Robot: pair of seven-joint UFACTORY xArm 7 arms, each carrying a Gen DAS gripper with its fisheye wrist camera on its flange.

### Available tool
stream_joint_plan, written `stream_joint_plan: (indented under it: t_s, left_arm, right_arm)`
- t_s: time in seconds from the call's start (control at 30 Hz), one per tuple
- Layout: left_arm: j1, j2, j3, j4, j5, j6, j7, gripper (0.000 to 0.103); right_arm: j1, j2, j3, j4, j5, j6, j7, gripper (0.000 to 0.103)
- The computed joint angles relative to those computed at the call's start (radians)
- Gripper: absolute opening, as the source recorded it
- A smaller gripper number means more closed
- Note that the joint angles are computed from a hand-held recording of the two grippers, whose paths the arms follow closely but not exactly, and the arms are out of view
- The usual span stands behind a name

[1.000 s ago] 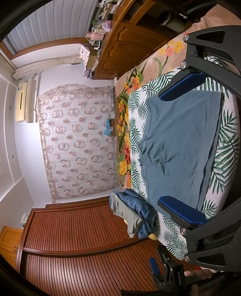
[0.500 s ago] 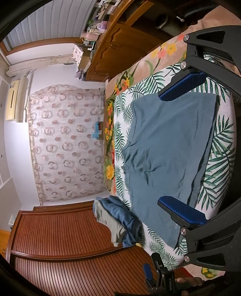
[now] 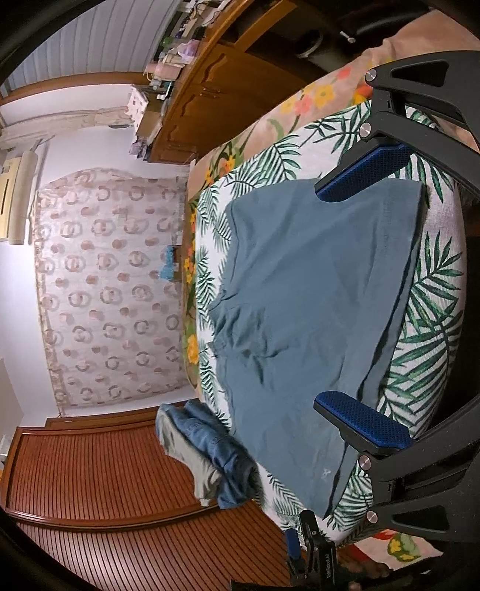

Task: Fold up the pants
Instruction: 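Move the left tool down to the logo waistband edge of the shorts, then close the left tool on the waistband corner of the shorts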

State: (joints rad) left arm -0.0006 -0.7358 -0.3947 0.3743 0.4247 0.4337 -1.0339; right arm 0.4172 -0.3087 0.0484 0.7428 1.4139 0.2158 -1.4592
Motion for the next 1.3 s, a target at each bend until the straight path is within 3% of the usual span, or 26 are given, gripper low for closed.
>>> stream_joint_plan:
  t_s: [0.13, 0.23, 0.33, 0.6, 0.67, 0.77, 0.8, 0.83, 0.87, 1.1, 1.3]
  left_arm:
    - [-0.036, 0.006, 0.043, -0.029, -0.034, -0.042, 0.029, 0.065]
    - [-0.035, -0.001, 0.038, -0.034, -0.051, -0.013, 0.032, 0.053]
    - [-0.06, -0.015, 0.064, -0.055, -0.079, -0.031, 0.054, 0.049]
    - [-0.07, -0.002, 0.048, -0.05, -0.099, -0.027, 0.083, 0.048]
    - [-0.072, 0.002, 0.055, -0.05, -0.101, -0.038, 0.092, 0.044]
    - [-0.065, 0.009, 0.05, -0.049, -0.094, -0.055, 0.103, 0.027]
    - [-0.075, 0.013, 0.06, -0.052, -0.097, -0.073, 0.116, 0.014]
    - [-0.067, 0.009, 0.047, -0.05, -0.092, -0.075, 0.115, 0.012]
    - [-0.054, 0.002, 0.025, -0.045, -0.079, -0.077, 0.11, 0.011]
    - [-0.059, -0.016, 0.037, -0.021, -0.089, -0.12, 0.148, 0.007]
    - [-0.038, 0.058, 0.039, 0.053, -0.094, -0.187, 0.207, 0.007]
  right_arm:
    - [-0.003, -0.014, 0.001, -0.015, -0.059, 0.005, 0.058, 0.103]
    - [0.006, -0.021, -0.007, -0.021, -0.098, 0.006, 0.095, 0.103]
    - [0.02, -0.025, -0.017, -0.025, -0.124, 0.001, 0.122, 0.103]
    - [0.042, -0.029, -0.051, -0.028, -0.198, 0.016, 0.185, 0.103]
    - [0.044, -0.036, -0.057, -0.033, -0.211, 0.018, 0.195, 0.103]
    - [0.05, -0.032, -0.069, -0.029, -0.226, 0.024, 0.204, 0.103]
    - [0.052, -0.017, -0.069, -0.015, -0.232, 0.024, 0.211, 0.103]
    - [0.048, -0.01, -0.068, -0.01, -0.243, 0.028, 0.219, 0.103]
    - [0.043, -0.012, -0.067, -0.013, -0.256, 0.032, 0.23, 0.103]
    - [0.036, -0.005, -0.073, 0.0, -0.276, 0.045, 0.259, 0.103]
    - [0.03, -0.001, -0.076, 0.008, -0.29, 0.054, 0.275, 0.103]
